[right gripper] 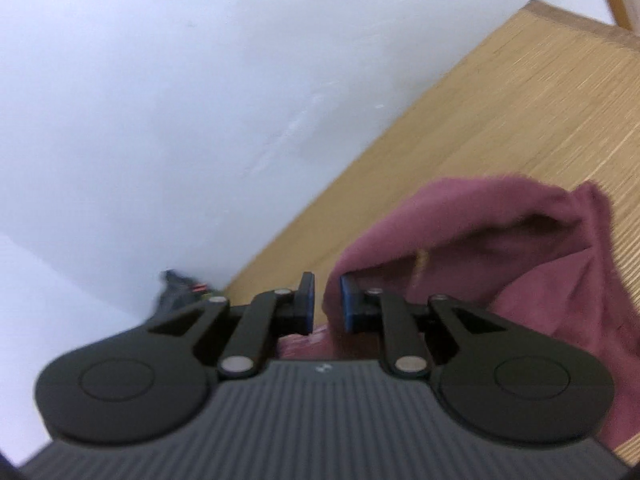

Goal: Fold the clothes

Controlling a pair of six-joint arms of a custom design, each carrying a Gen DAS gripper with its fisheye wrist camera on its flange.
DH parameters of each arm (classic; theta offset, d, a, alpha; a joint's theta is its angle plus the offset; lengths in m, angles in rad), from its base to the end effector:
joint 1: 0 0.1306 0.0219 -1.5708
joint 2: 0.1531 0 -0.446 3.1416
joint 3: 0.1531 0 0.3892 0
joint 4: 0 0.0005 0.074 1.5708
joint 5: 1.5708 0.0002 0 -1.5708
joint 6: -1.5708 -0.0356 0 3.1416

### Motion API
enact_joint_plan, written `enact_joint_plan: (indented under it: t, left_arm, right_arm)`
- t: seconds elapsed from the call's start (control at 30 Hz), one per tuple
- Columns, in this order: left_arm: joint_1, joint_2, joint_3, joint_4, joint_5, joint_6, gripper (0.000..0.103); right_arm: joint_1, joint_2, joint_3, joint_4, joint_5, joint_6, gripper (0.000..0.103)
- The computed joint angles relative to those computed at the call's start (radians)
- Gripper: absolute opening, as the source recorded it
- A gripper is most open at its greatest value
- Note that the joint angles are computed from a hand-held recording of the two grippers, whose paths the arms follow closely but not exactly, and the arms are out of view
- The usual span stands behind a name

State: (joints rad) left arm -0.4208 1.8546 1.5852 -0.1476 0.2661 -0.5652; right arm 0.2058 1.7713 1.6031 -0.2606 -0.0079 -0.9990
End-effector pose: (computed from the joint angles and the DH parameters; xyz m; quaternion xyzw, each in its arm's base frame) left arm 0.6210 -0.2887 0.3871 0.4569 0.6976 -0.0719 0.5472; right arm 0.6458 0.1346 0.4381 0.3230 0.7769 0.3090 0.4435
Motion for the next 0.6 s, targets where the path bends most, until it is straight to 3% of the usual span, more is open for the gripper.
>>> enact_joint_plan:
  t: [0.1,0.13,0.2,0.23,0.33,0.4,0.47,0.5,0.57,0.6]
  left_arm:
    - [-0.005,0.048,0.072,-0.069,-0.029,0.037,0.077]
    - [-0.009,0.071,0.1,-0.088,-0.055,0.023,0.071]
    - [-0.016,0.116,0.153,-0.126,-0.117,-0.002,0.018]
    - [-0.011,0.128,0.179,-0.168,-0.129,0.013,0.01]
    - [0.016,0.122,0.205,-0.256,-0.134,0.044,0.01]
    - [0.048,0.079,0.188,-0.294,-0.106,0.066,0.01]
    - [0.085,0.015,0.17,-0.339,-0.064,0.098,0.01]
    - [0.102,-0.022,0.164,-0.368,-0.049,0.104,0.01]
    - [0.125,-0.084,0.159,-0.428,-0.037,0.094,0.01]
    - [0.13,-0.112,0.155,-0.453,-0.039,0.082,0.01]
  right_arm:
    - [0.013,-0.036,-0.034,0.043,-0.02,0.04,0.017]
    - [0.015,-0.041,-0.038,0.044,-0.03,0.053,0.017]
    - [0.014,-0.05,-0.05,0.04,-0.067,0.056,0.017]
    - [0.013,-0.054,-0.062,0.044,-0.081,0.063,0.017]
    - [0.01,-0.085,-0.122,0.091,-0.1,0.107,0.019]
    - [0.017,-0.139,-0.2,0.15,-0.048,0.196,0.028]
    - [0.045,-0.197,-0.282,0.185,0.087,0.295,0.073]
    - [0.064,-0.223,-0.321,0.2,0.17,0.341,0.084]
    - [0.102,-0.267,-0.393,0.233,0.321,0.442,0.087]
    - [0.112,-0.27,-0.416,0.236,0.345,0.504,0.087]
